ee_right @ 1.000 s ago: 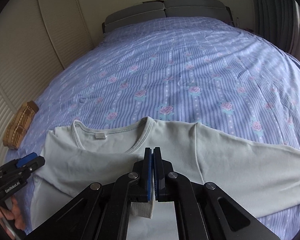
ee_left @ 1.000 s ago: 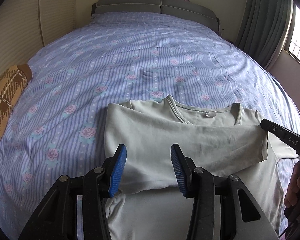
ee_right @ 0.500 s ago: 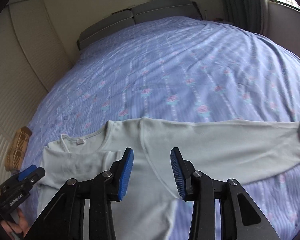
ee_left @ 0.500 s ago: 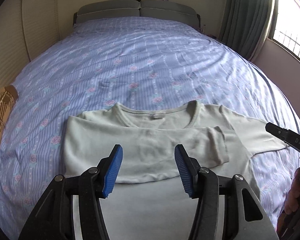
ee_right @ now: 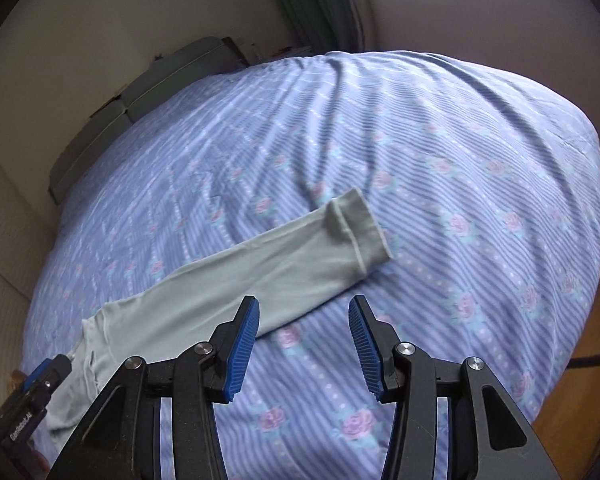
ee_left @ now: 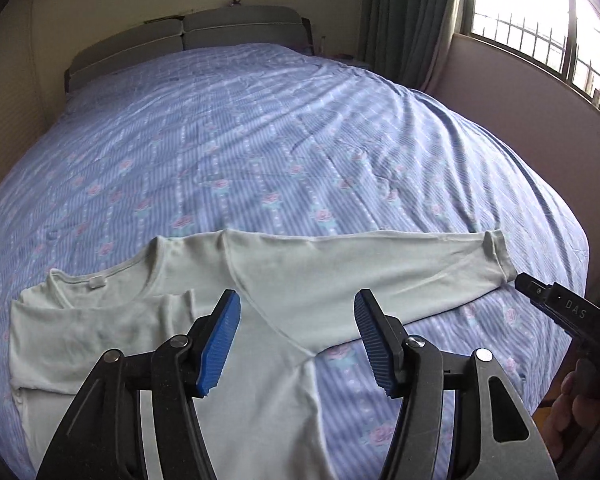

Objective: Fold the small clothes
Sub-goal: 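Move the right tool to the other sleeve cuff and grasp it, then lift the sleeve with the right tool, lay it across the body, release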

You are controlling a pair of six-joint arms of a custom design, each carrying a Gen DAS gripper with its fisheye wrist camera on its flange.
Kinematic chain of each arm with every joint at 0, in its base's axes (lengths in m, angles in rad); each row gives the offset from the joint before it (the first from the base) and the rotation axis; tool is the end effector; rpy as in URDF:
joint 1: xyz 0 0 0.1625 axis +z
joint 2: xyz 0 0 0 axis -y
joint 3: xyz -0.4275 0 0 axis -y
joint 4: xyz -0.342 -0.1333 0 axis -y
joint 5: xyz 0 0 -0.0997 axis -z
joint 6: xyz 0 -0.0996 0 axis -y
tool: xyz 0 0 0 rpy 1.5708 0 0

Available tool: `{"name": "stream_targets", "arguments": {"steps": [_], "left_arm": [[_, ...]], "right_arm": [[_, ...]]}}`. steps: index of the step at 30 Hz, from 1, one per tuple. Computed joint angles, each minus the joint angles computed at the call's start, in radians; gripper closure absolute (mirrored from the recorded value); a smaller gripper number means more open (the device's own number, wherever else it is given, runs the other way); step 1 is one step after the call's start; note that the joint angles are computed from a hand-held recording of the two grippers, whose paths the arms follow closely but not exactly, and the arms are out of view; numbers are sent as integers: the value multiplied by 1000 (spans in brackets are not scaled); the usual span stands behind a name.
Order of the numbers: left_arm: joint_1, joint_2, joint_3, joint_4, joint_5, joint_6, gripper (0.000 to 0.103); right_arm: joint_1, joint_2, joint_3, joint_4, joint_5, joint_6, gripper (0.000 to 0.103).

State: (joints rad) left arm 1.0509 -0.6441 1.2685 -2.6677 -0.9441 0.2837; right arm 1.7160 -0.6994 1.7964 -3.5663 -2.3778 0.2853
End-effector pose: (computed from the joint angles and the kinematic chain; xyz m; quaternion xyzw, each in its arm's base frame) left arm -0.2036 -0.7416 0.1928 0.2953 0.8794 -0.2564 0.2714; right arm 0.1474 -0.5840 0.1685 -0.2281 -0.8145 0.4657 0.2602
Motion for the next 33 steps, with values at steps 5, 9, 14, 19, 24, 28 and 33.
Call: {"name": "stream_targets", "arguments": {"steps": [5,9,14,19,24,28,33], "left_arm": [[-22,47,-32,10,15,5,44],[-28,65,-45,14,26,2,44],[-33,71,-43,17,38,10,44],[-32,47,-24,1,50,20,44],[-13,-5,-5,-14,67,23,44],[15,-64,6,-30,86,26,44],[60,-146,11,-43,108,26,44]], "right_arm": [[-72,-19,32,-46,77,96,55],[-136,-17,51,-99,192,163,57],[-198,-4,55,-169,342,194,79],[-190,5,55,-205,332,187,92],[-75,31,-65,-154,194,15,92],[32,84,-211,-110,134,-145,92],[141,195,-439,8,138,-292,92]]}}
